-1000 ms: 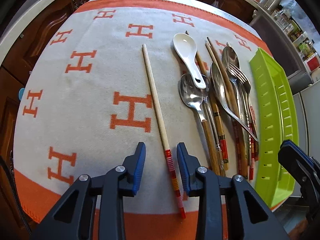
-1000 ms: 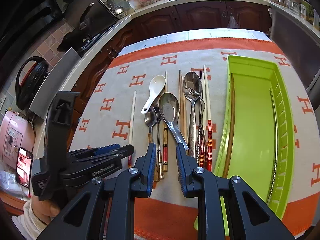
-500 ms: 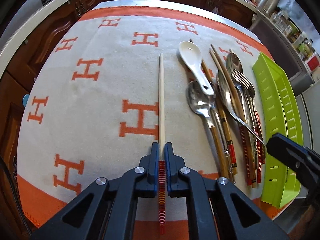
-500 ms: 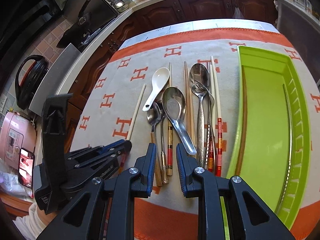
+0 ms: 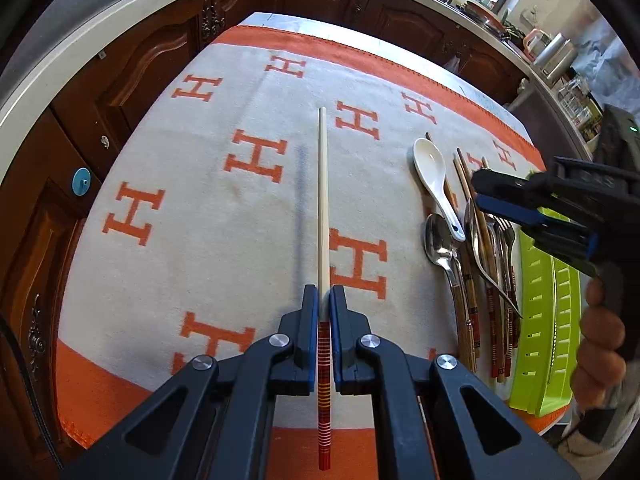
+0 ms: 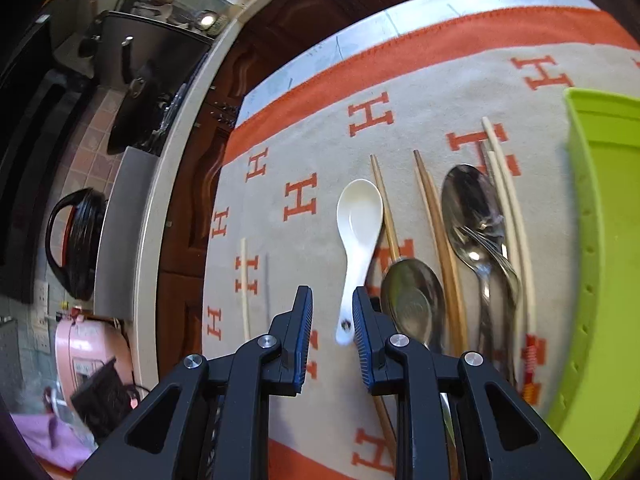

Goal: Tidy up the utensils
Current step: 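Grasp the white ceramic spoon with the right tool while the left holds the chopstick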

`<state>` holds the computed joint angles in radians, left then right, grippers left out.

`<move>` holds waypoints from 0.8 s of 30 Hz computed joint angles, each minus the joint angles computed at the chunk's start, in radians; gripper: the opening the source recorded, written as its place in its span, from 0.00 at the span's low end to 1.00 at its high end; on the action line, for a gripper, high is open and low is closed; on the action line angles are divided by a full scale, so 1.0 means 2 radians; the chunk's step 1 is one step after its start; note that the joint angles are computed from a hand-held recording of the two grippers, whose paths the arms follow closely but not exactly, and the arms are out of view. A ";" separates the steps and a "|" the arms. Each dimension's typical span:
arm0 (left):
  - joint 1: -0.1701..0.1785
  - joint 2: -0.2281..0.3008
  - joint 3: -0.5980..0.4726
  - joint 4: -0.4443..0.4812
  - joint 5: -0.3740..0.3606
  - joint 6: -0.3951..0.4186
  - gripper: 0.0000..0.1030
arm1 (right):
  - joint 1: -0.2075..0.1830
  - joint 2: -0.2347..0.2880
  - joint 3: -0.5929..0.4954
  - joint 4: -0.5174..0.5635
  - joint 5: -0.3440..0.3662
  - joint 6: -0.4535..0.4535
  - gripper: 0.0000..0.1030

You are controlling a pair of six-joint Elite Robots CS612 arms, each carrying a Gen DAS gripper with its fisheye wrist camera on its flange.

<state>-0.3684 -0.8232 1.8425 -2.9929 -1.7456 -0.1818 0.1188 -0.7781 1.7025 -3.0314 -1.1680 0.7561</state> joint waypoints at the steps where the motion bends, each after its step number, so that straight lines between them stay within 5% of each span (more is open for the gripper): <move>1: 0.002 0.001 -0.002 0.001 -0.002 0.000 0.03 | 0.000 0.006 -0.010 0.013 -0.004 0.005 0.20; 13: 0.021 0.013 -0.021 0.003 -0.020 -0.014 0.04 | 0.015 0.044 -0.092 0.145 -0.054 -0.007 0.20; 19: 0.025 0.017 -0.026 0.014 -0.033 -0.017 0.04 | 0.027 0.046 -0.104 0.157 -0.096 -0.032 0.20; 24: 0.024 0.016 -0.025 0.016 -0.033 -0.019 0.04 | 0.034 0.045 -0.099 0.141 -0.123 -0.044 0.02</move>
